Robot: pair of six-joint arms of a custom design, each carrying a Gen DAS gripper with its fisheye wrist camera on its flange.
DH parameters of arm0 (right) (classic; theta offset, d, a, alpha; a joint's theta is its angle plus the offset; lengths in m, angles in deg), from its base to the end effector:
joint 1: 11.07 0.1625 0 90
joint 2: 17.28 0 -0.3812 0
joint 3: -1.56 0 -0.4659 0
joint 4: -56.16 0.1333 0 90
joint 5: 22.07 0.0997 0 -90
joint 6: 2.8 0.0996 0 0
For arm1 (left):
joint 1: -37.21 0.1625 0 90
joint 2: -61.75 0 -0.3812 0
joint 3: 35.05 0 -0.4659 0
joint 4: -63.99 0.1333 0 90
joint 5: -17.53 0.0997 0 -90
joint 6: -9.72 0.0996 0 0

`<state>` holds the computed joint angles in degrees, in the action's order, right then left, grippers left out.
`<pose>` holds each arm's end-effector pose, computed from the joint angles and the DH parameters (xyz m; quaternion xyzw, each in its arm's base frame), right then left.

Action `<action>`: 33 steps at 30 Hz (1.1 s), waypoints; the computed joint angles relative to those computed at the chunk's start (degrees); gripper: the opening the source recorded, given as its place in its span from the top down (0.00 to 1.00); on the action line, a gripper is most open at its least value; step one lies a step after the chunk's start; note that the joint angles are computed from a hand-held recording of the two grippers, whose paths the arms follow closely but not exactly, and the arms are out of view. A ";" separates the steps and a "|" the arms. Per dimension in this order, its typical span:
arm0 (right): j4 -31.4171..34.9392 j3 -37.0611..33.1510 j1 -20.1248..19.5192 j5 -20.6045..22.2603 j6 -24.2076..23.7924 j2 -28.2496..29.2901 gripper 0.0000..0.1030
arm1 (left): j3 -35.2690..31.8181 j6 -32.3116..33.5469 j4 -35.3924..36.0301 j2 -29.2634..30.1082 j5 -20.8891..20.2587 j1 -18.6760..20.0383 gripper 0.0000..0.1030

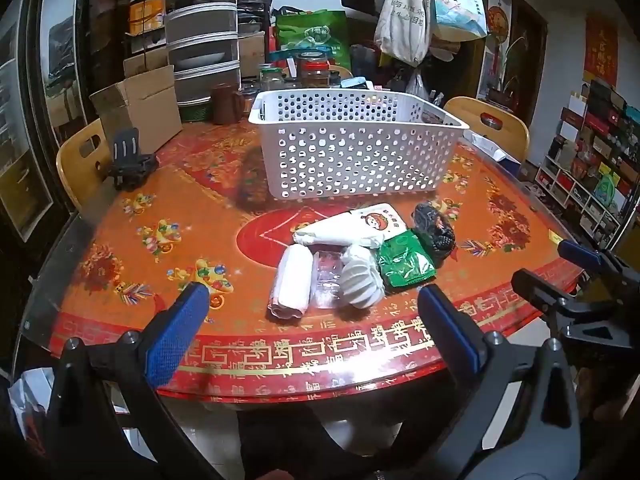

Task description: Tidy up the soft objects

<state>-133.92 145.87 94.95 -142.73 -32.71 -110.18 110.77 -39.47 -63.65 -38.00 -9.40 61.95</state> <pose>0.1901 -0.3631 0.1973 0.2425 -0.8516 0.3654 0.2872 -0.2255 -0.3485 0.1434 0.1569 0.8363 -0.4047 0.3350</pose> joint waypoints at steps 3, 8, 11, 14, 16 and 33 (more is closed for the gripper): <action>-0.07 0.01 0.07 -0.10 -0.01 0.10 0.00 | 0.10 -0.95 0.92 0.11 0.96 -0.81 0.00; 0.57 -0.10 0.08 -0.15 0.28 0.11 0.00 | -1.21 -6.22 7.57 1.12 2.09 -1.16 0.00; 0.57 -0.07 0.09 -0.18 0.23 0.13 0.00 | -0.99 -2.96 4.17 1.11 0.59 -0.41 0.00; 0.72 -0.02 0.06 -0.18 0.37 0.04 0.00 | -1.08 -3.59 4.99 1.47 1.10 -0.57 0.00; 0.64 -0.03 -0.07 -0.04 0.38 0.19 0.00 | -0.88 -3.43 4.63 1.16 1.15 -0.66 0.00; 3.13 0.78 -1.41 3.59 1.99 -2.63 0.00 | -0.52 -4.45 6.21 -0.77 1.69 -1.65 0.00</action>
